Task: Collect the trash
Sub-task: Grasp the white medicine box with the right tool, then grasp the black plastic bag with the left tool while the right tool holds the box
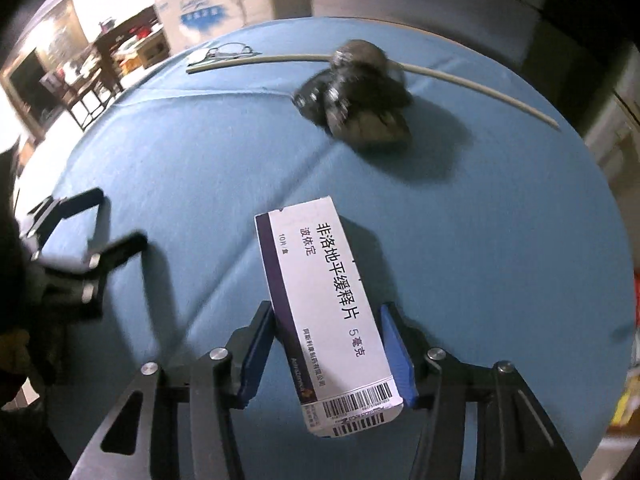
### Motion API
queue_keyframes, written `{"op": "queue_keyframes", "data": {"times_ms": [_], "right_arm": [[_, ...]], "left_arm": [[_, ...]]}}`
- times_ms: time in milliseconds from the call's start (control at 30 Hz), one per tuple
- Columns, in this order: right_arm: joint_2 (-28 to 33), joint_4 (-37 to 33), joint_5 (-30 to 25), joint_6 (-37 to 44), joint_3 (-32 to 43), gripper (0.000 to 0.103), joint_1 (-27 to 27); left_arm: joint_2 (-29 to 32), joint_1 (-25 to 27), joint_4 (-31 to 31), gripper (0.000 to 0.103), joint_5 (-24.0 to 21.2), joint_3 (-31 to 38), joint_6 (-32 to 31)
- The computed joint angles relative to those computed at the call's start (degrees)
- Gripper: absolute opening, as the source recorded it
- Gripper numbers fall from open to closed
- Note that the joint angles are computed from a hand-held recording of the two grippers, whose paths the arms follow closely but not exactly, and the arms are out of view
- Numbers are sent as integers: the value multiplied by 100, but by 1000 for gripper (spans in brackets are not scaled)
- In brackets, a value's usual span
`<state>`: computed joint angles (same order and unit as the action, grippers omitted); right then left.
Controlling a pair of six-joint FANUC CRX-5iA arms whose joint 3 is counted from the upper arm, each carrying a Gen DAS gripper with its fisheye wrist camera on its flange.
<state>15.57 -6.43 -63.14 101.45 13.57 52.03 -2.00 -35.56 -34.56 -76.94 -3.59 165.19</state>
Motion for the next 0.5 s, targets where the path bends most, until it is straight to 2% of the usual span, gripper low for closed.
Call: {"op": "queue_keyframes", "data": {"times_ms": [233,400,500], "right_arm": [[-918,52,567,-961,-1159,55,-243],[-1228,157,843,-1468,-1542,54,-311],[-1390,90,1013,-1625,-1739,54,-380]], "left_arm": [[-31,-4,-2,103,9,-38,13],[61,63,115,103,-149,87,5],[262,157,307,103,-132,427,-302]]}}
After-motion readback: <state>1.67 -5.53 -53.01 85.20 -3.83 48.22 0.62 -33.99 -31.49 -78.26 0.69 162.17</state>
